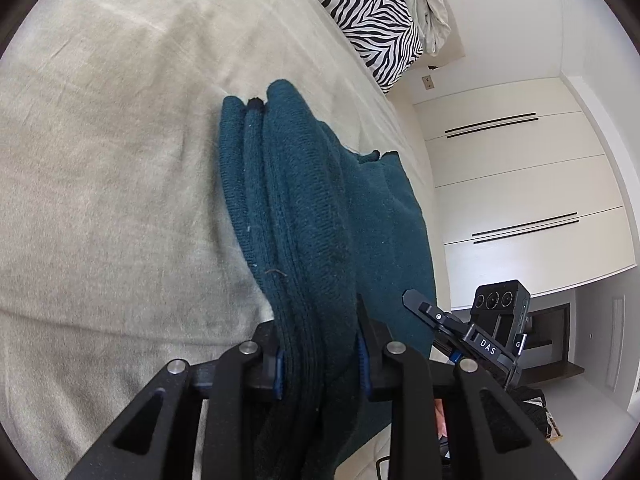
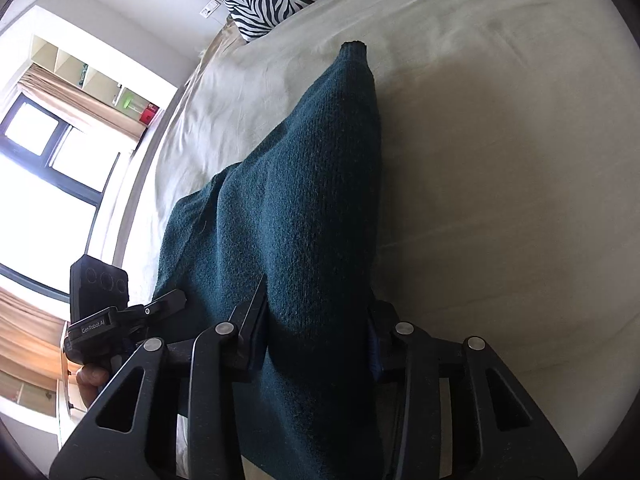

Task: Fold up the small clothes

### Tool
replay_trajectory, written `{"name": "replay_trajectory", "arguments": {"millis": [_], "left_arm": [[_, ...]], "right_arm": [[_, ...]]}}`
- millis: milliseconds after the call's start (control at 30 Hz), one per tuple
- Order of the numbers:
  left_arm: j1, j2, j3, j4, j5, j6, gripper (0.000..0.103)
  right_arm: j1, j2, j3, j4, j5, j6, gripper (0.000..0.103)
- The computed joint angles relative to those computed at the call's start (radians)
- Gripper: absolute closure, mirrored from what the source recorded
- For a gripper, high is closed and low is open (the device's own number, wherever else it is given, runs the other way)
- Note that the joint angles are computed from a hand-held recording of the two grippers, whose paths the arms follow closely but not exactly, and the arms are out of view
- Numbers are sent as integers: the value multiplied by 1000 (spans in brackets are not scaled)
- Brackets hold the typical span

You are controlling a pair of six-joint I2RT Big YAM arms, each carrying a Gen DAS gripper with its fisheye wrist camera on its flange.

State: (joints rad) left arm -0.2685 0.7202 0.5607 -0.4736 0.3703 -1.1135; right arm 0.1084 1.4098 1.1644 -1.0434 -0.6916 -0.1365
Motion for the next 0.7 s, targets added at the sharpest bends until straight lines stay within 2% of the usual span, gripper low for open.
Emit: {"name": "replay_trajectory", "arguments": {"millis": [267,433,600,700], "left_arm": [[15,-113,40,-123,-17,41,75],[48,-138,81,-175,-30,105,75],[122,-120,100,-179,-11,177,75],[157,-70,109,-139,1,205,75]], "right_arm": [[13,-77,-11,-21,-73,11,68],[43,-113,-26,9,-100,54,68],[82,-108,-29,80,-100,131,68],[96,-80,-7,127,-93,177,68]]}}
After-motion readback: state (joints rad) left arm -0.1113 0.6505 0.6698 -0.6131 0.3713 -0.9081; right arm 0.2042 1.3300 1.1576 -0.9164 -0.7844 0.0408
